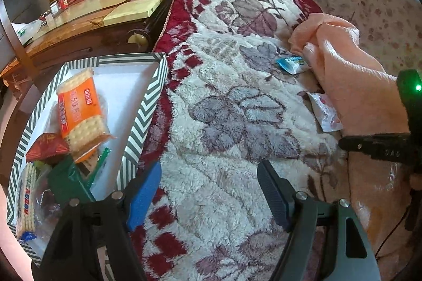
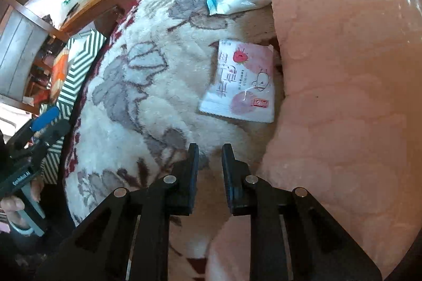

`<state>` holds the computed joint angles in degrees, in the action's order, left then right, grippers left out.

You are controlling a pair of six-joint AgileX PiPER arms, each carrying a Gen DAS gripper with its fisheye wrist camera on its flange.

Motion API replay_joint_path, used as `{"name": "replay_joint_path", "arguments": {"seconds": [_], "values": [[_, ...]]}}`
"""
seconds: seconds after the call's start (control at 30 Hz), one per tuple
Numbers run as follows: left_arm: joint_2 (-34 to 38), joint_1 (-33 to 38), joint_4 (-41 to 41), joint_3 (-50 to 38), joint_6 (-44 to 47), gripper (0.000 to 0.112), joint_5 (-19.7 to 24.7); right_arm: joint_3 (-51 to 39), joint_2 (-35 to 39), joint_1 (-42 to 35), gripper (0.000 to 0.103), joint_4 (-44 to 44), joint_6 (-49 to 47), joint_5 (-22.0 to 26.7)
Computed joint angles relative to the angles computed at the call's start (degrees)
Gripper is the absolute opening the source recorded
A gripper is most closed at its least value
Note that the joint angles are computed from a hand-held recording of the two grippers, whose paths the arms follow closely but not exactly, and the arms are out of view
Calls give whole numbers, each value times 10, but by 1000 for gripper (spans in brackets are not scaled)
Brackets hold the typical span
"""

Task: Organize snacks
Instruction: 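Grasp the white printed packet with the right gripper while the left gripper grasps the blue milk snack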

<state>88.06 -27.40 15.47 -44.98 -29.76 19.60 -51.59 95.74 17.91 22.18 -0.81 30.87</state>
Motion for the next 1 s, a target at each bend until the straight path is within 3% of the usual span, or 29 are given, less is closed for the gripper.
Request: {"name": "replay_joint_path", "arguments": {"seconds": [0.03, 0.07, 0.1, 0.17, 0.27, 0.37, 0.47, 0.53, 0.6, 0.83, 1.0], "values": [[2, 2, -1, -2, 0, 77, 1, -10, 7, 6, 22, -19, 22, -10], [5, 5, -9, -4, 6, 77, 1, -11, 4, 7, 34, -30, 33, -19], [7, 6, -13, -7, 10, 77, 1, -13, 3, 7, 53, -41, 46, -30], [12, 3, -11, -13, 8, 77, 4, -27, 12, 1, 65, -56, 74, -43], [17, -5, -20, -27, 21, 77, 11, -66, 45, -10, 65, -36, 54, -36], [29, -14, -18, -55, 26, 77, 27, -119, 94, -3, 65, -88, 89, -13], [54, -7, -120, -102, 135, 77, 44, -163, 139, -3, 65, -142, 127, 18], [84, -8, -157, -146, 177, 79, 61, -162, 153, -16, 65, -94, 80, 10], [116, -11, -185, -193, 217, 80, 74, -147, 150, -19, 55, -89, 74, -10], [291, -8, -277, -441, 362, 80, 178, -87, 120, -50, 50, 20, -39, -44], [419, -31, -260, -640, 389, 80, 275, -77, 119, -59, 50, 65, -84, -49]]}}
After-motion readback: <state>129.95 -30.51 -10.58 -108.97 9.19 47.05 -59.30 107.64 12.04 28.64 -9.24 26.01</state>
